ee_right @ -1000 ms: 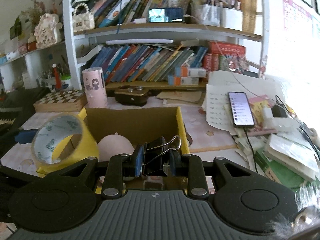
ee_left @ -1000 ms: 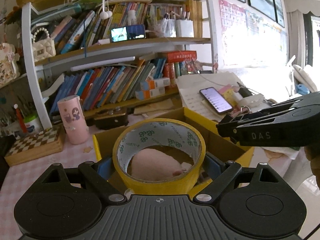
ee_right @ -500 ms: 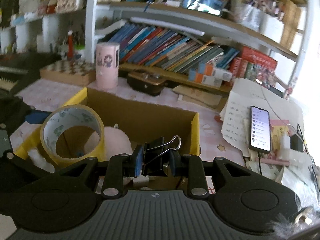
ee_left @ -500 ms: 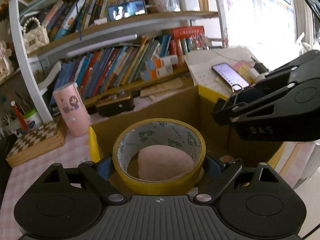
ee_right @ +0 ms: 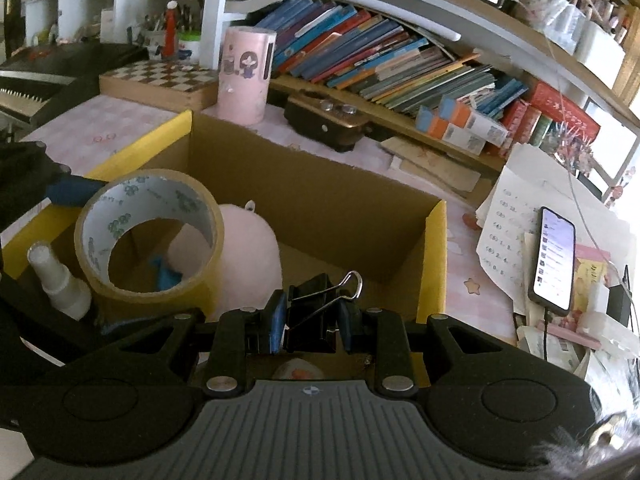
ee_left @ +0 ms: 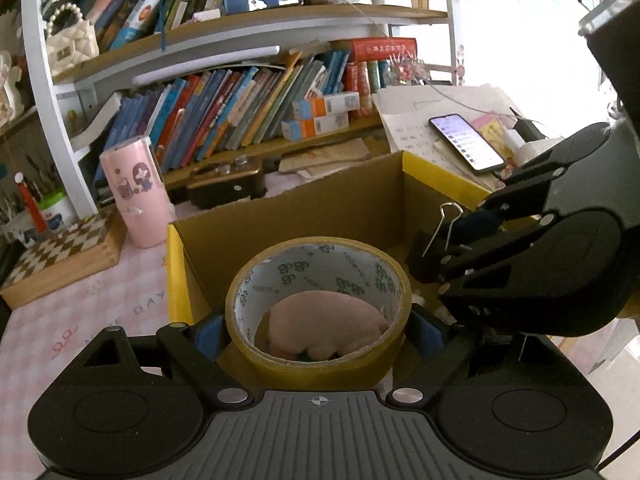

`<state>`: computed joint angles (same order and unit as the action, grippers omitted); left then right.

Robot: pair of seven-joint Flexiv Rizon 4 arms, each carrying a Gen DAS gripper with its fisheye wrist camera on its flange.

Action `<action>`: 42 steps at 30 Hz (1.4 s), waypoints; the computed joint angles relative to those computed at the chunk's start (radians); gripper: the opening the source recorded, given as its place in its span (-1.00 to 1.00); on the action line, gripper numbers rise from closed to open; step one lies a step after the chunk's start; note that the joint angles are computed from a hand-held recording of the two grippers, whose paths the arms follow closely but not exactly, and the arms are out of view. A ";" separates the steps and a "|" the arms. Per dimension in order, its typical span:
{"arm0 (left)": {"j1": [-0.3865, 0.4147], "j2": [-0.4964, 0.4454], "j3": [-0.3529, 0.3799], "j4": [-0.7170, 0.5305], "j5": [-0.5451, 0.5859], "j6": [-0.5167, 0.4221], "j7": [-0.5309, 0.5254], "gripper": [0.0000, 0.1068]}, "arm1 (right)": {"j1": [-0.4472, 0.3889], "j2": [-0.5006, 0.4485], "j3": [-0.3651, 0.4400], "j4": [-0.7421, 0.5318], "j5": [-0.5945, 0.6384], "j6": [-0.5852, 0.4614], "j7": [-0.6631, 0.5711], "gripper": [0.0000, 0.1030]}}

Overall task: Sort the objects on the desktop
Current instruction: 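Lower the tape roll into the box with the left tool while the right tool lowers the clip, then open both tools to release the tape roll and binder clip into the box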

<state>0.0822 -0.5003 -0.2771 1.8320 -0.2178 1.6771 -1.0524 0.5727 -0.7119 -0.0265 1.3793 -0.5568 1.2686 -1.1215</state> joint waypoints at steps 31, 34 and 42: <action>0.003 0.066 0.053 0.088 0.125 0.177 -0.169 0.87 | -0.055 -0.064 0.120 -0.139 0.192 -0.136 -0.192 -0.51; -0.007 0.088 0.078 0.110 0.125 0.190 -0.199 0.87 | -0.051 -0.055 0.112 -0.124 0.198 -0.113 -0.183 -0.36; 0.037 0.160 0.084 0.195 0.152 0.215 -0.294 0.90 | 0.015 0.016 0.015 0.004 0.127 -0.003 -0.045 0.12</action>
<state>0.1191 -0.3402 -0.1928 2.0272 -0.0655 1.8923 -1.3468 0.5874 -0.6954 -0.0111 1.3831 -0.4298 1.2657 -1.1669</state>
